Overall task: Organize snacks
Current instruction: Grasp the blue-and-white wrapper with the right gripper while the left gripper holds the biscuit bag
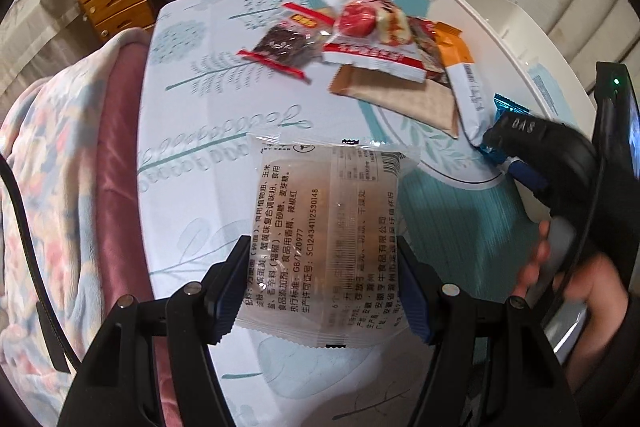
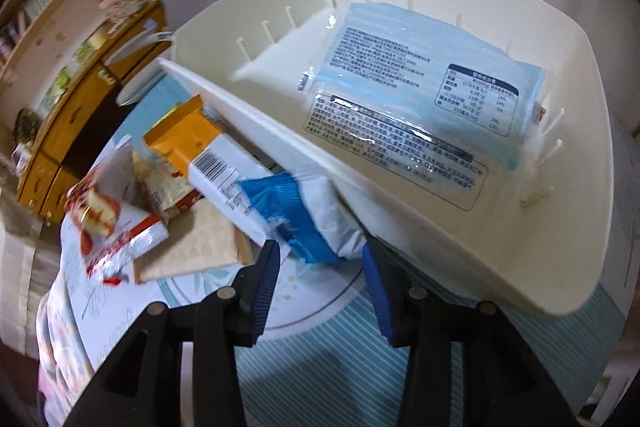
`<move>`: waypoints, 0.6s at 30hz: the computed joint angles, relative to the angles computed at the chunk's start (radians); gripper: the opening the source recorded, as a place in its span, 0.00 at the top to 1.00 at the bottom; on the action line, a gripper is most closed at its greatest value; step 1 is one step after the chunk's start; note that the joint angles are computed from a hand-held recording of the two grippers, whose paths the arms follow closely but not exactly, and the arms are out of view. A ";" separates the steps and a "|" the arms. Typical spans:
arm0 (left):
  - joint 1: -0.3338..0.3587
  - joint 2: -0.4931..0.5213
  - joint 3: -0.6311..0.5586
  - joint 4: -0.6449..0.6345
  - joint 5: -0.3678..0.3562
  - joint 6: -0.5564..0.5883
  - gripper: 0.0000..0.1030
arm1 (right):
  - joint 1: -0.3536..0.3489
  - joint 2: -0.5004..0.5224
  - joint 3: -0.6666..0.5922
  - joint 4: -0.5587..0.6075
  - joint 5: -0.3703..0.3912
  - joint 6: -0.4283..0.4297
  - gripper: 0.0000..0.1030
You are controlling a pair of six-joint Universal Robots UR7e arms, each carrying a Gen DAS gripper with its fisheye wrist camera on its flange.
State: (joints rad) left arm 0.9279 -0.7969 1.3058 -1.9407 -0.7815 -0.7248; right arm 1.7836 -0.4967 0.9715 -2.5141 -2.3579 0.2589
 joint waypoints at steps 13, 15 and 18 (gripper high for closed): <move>-0.013 -0.023 -0.005 0.081 0.062 -0.088 0.36 | -0.028 0.043 -0.139 0.148 0.084 0.158 0.67; -0.017 -0.026 -0.002 0.079 0.069 -0.091 0.36 | -0.034 0.041 -0.144 0.151 0.102 0.161 0.68; -0.022 -0.028 0.000 0.081 0.075 -0.094 0.36 | -0.039 0.032 -0.134 0.141 0.122 0.160 0.69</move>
State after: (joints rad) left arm 0.9057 -0.8251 1.3057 -1.8597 -0.7062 -0.8192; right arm 1.7449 -0.4644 0.8378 -2.3730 -2.2357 0.4189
